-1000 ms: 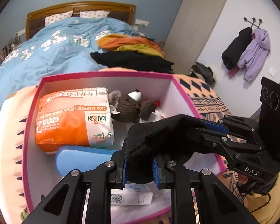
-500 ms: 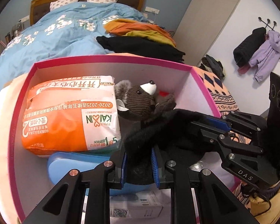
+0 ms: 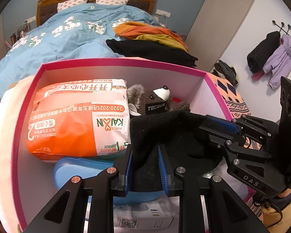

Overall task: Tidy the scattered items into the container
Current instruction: 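Open the left gripper to release the black strap into the box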

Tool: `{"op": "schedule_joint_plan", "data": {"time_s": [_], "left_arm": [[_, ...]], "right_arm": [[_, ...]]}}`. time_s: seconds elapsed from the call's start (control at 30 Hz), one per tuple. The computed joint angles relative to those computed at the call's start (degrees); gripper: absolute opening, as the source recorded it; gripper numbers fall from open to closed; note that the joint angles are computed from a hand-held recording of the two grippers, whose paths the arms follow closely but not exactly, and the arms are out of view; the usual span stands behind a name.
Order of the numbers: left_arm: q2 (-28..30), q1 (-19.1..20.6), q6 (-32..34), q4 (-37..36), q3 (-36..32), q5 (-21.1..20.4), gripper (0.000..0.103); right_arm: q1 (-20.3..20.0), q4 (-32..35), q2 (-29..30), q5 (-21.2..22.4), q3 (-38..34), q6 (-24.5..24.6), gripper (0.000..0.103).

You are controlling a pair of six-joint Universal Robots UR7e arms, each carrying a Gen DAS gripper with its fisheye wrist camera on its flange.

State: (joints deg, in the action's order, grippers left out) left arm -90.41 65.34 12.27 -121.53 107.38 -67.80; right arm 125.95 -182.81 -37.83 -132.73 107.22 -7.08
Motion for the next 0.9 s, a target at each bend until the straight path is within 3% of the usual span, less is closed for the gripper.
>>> {"op": "schedule_joint_plan", "data": {"time_s": [0.1,0.57,0.7,0.9], "left_arm": [[-0.92,-0.62,0.5,-1.9,0.89,1.47,0.036],[-2.51,-1.12,4.97,-1.65,2.25,-0.66,0.038],[-1.33,-0.66,4.55,0.79,1.34,-1.84,0.041],[0.23,0.54,1.75,3.65,-0.49,-2.16,0.046]], "right_arm": [[0.3,-0.61,-0.06,-0.83,0.21,-0.31,0.026],[1.77,-6.75,-0.31,-1.54,2.38,-2.45,0.03],[1.86,-3.79,-0.9,0.66,2.91,-2.22,0.03],[1.81,-0.69,0.35,-1.27,1.52,-1.63,0.03]]}}
